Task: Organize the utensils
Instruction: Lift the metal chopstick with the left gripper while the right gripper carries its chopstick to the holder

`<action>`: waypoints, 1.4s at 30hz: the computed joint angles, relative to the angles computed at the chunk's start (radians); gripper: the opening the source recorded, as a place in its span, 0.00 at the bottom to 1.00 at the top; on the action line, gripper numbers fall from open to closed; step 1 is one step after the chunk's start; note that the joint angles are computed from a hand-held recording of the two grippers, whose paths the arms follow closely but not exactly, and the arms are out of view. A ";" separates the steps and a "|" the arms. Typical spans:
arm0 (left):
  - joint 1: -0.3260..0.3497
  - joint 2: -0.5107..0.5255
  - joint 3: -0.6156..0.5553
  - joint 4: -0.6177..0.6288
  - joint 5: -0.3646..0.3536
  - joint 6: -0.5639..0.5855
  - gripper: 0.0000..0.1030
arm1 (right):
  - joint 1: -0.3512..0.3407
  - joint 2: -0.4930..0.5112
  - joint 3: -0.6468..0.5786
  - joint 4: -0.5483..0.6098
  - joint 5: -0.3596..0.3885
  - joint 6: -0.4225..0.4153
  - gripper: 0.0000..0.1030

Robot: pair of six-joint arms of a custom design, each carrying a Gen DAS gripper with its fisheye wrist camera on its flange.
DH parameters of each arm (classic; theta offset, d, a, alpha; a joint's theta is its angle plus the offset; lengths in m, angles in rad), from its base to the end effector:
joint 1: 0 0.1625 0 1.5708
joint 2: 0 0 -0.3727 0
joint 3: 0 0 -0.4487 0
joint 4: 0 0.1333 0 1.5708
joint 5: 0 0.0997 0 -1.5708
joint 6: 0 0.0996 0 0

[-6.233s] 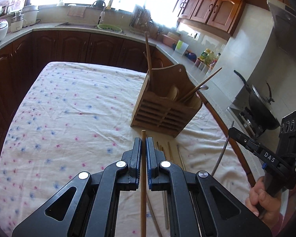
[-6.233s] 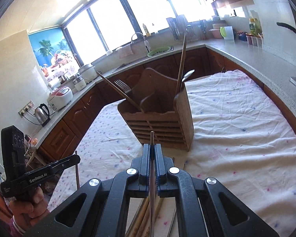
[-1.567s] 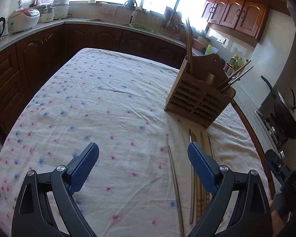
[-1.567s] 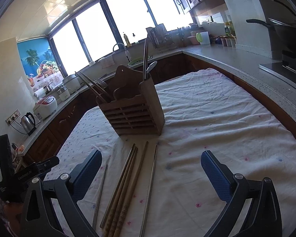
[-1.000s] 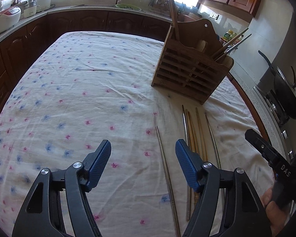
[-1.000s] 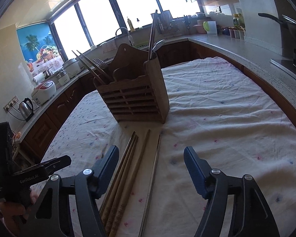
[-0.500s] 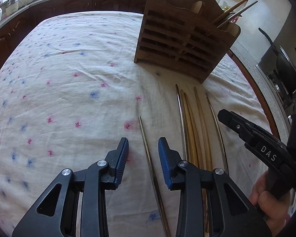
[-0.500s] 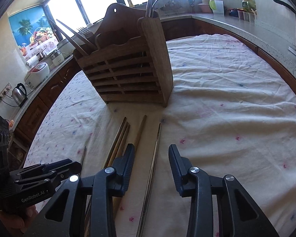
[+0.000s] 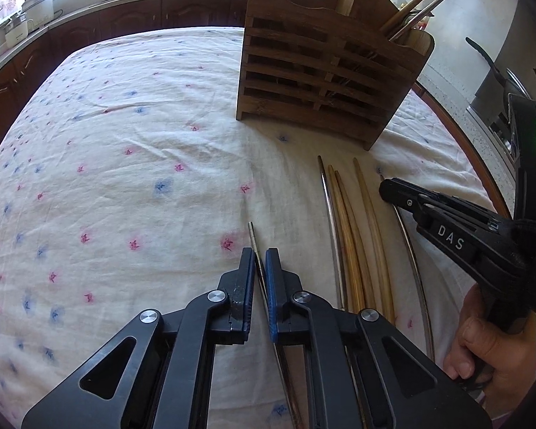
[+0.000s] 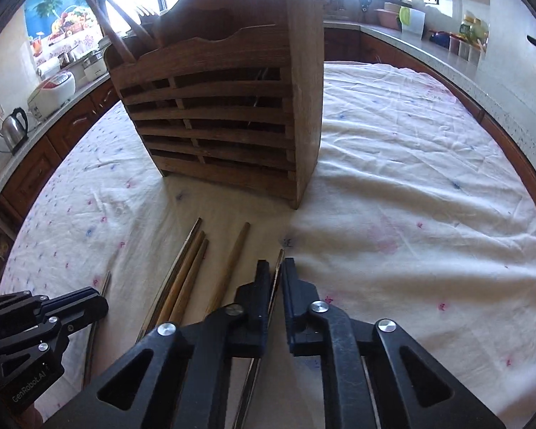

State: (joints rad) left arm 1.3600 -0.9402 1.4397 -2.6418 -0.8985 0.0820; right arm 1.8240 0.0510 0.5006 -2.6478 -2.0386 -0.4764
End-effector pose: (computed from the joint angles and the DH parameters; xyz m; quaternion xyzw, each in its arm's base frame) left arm 0.0362 -0.7641 0.2370 0.0401 0.9096 -0.2859 0.2987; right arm 0.3073 -0.8348 -0.1185 0.2789 -0.8991 0.2261 0.2506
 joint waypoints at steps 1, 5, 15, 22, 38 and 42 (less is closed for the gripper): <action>0.002 -0.006 0.005 0.001 -0.010 -0.007 0.05 | -0.005 -0.019 0.023 0.004 0.020 0.025 0.06; 0.006 -0.040 0.034 -0.007 -0.051 -0.030 0.04 | -0.039 -0.140 0.180 0.019 0.183 0.157 0.04; -0.025 -0.191 0.165 -0.108 -0.130 -0.031 0.04 | -0.049 -0.391 0.525 -0.128 0.387 0.234 0.04; -0.063 -0.272 0.231 -0.177 -0.156 -0.007 0.04 | -0.037 -0.492 0.662 -0.231 0.463 0.231 0.04; -0.108 -0.341 0.285 -0.262 -0.165 0.032 0.04 | -0.014 -0.595 0.782 -0.363 0.555 0.200 0.04; -0.111 -0.339 0.276 -0.277 -0.161 0.044 0.04 | -0.013 -0.598 0.783 -0.372 0.553 0.199 0.04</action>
